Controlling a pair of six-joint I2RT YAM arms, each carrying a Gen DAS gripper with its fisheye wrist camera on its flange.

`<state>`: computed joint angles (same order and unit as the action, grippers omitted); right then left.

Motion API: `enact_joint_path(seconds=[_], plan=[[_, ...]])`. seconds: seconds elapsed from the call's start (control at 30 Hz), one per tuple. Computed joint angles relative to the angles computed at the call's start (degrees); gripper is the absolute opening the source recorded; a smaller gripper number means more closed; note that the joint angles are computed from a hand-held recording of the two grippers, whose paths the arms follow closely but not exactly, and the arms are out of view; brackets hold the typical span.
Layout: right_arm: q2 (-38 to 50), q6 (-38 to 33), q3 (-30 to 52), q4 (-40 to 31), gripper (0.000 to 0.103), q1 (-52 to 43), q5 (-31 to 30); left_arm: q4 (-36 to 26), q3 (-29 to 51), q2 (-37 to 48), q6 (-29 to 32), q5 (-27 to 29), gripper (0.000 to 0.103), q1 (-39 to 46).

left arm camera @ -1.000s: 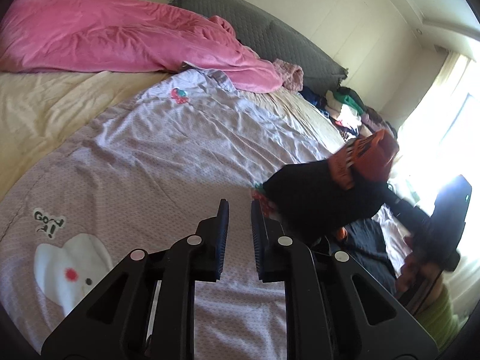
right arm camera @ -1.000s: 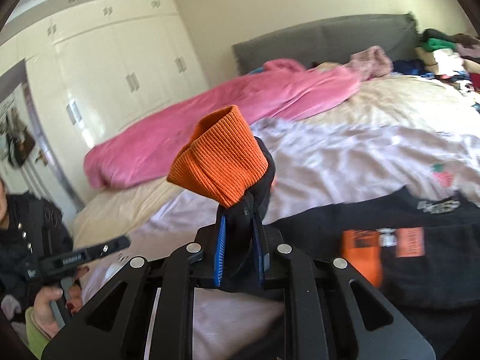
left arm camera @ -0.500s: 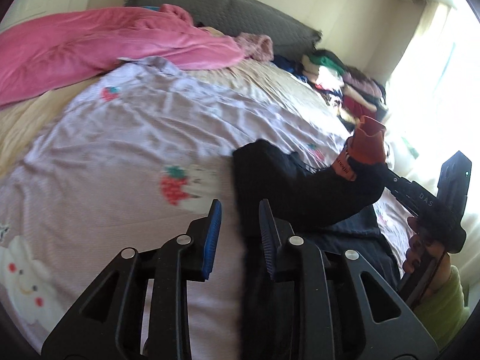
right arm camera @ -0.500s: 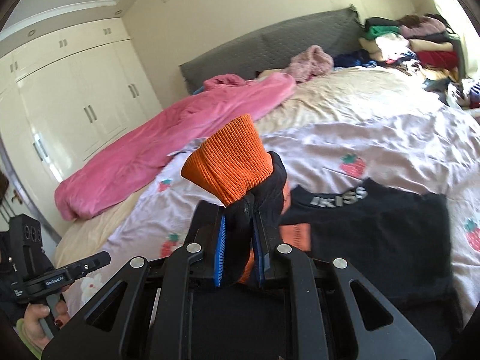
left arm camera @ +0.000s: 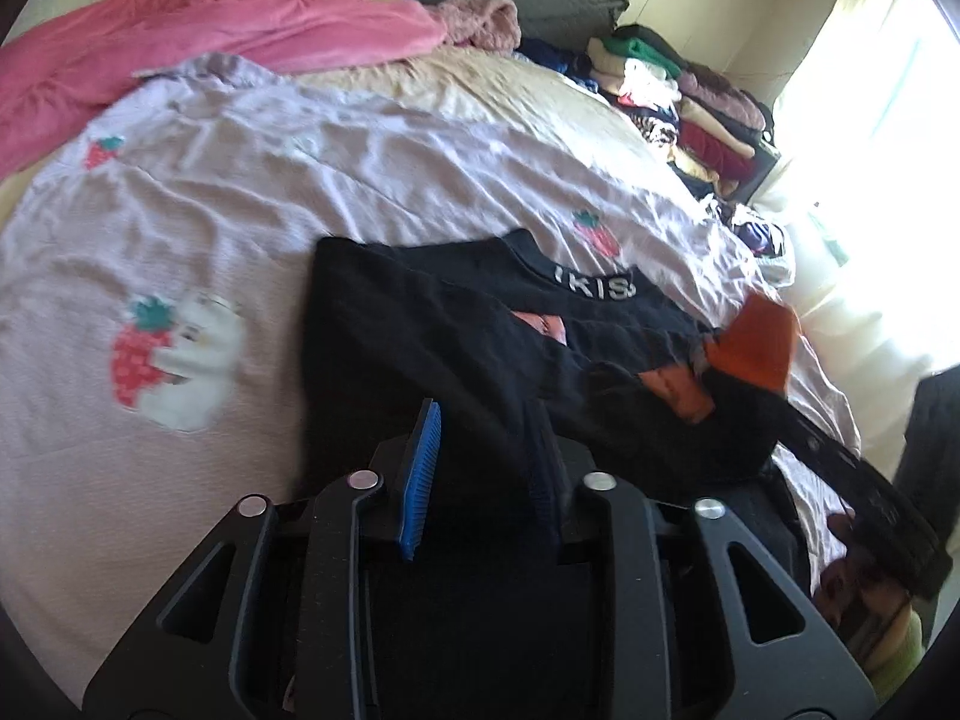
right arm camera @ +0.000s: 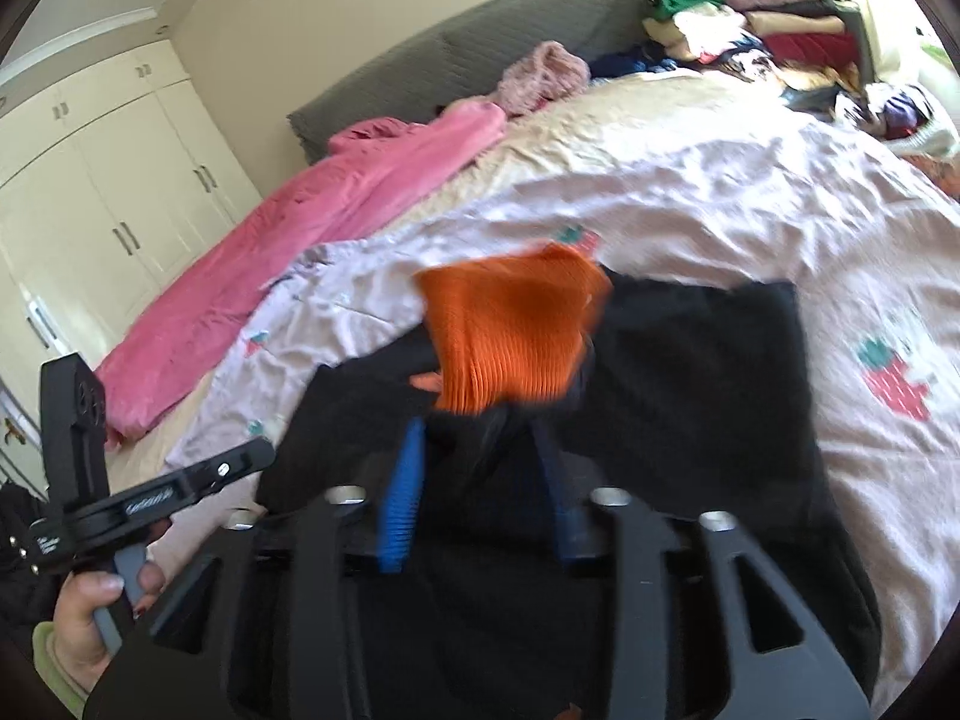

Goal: Fold small clothes
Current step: 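Carry the orange cuff with the right tool across the sweatshirt front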

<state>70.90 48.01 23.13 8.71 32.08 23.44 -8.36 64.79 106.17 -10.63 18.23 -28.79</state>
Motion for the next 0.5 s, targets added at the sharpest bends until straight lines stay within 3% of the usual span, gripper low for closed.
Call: enact_joint_path(seconds=[0.07,0.13,0.3,0.5], plan=[[-1.95,1.31,-1.48,-1.74,0.063,0.16,0.28,0.91,0.04,1.49,-2.05,1.86,0.032,-0.5],[-3.66,2.59,-3.07,-3.19,0.072,0.0,0.09,3.16,-1.11,1.73,-0.48,-0.42,0.033,-1.83],[-5.08,4.9,-4.45,-6.35,0.073,-1.07,1.01,6.78,-3.7,2.51,3.4,-2.19,0.034,-2.35],[-0.8,4.95,-4.24,-4.36,0.069,-5.81,-3.6,9.78,-6.13,1.95,7.3,-1.18,0.036,-2.05]])
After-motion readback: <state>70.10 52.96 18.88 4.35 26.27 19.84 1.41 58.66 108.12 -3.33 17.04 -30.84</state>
